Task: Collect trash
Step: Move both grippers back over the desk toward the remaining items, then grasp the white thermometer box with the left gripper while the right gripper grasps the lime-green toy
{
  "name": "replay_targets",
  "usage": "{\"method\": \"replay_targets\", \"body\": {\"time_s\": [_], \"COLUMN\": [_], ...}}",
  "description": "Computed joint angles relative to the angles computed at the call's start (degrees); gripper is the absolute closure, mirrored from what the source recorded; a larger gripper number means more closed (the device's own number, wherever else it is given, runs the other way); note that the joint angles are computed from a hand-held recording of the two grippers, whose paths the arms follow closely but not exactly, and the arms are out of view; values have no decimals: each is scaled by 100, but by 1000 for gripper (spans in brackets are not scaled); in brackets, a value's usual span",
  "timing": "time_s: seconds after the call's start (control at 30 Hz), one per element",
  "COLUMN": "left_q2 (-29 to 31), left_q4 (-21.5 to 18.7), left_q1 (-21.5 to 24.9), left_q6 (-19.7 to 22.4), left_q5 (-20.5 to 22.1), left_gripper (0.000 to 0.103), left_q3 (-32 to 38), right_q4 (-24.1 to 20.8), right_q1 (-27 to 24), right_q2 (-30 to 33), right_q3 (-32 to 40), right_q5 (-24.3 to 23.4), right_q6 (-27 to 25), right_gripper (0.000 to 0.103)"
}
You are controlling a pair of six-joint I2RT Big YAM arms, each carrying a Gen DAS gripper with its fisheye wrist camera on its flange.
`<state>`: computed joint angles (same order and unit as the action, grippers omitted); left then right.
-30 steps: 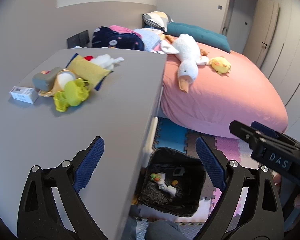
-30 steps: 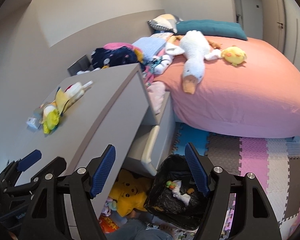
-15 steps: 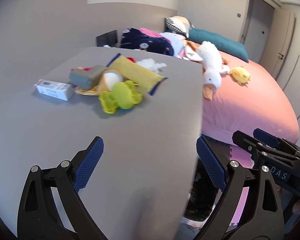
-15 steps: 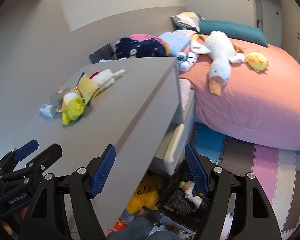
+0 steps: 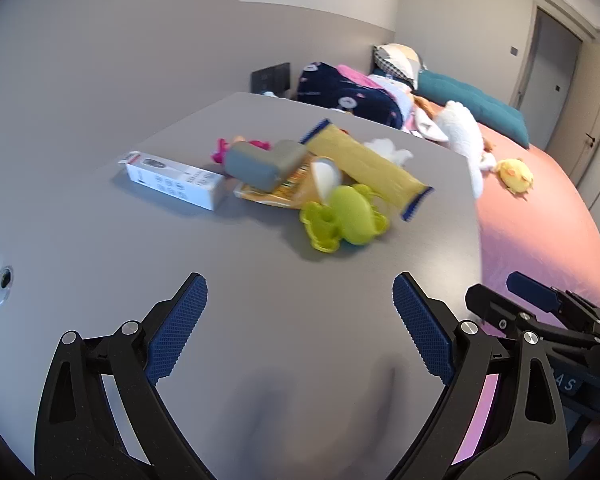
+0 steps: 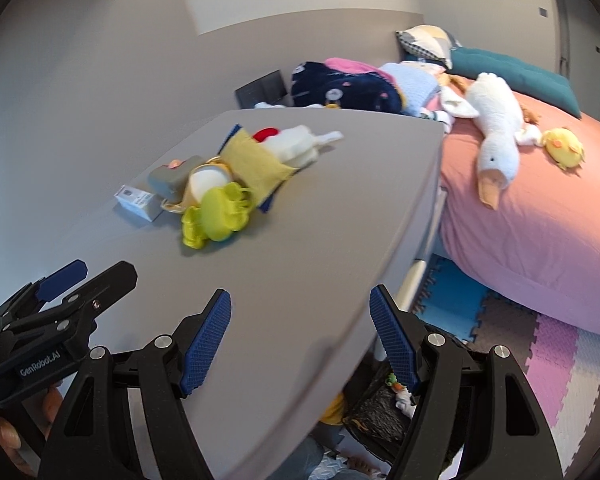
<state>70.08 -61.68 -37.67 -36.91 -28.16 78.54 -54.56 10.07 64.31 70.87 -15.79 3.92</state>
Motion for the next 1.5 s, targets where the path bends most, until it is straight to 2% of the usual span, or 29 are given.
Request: {"method": "replay_targets", "body": {"time_s": [0.1, 0.43, 0.7, 0.93, 1.33, 1.37, 1.47, 1.5], "left_q2": [-52, -170, -110, 15, 549, 610, 803, 867], "left_q4": [1, 154, 240, 286, 254, 236, 187, 146], "left_q1": [213, 869, 1356, 1847, 2390, 2436, 2563, 2588], "left_q6": [76, 200, 295, 225, 76, 17, -219, -287], "left_q5": [53, 351, 582, 877, 1217, 1276, 1472, 1491], "left_gripper": [12, 11, 11, 11, 11, 11, 11, 11], "left_q3": [-45, -251, -306, -235, 254, 297, 433, 488], "right_q4": [23, 78, 222, 238, 275, 264, 233, 224], "right_q1": [172, 622, 887, 1059, 1084, 1094, 1129, 1133], "right_q2": [131, 633, 1048, 1356, 1705, 1723, 1766, 1780], "right_q3": [87, 369, 623, 923, 1254, 1274, 1329, 1345], "right_q5": [-35, -35, 219, 439, 625, 649, 780, 787], "right_q6": [88, 300, 420, 403, 283, 254, 153, 123], "right_gripper": [26, 25, 23, 23, 23, 24, 38, 39]}}
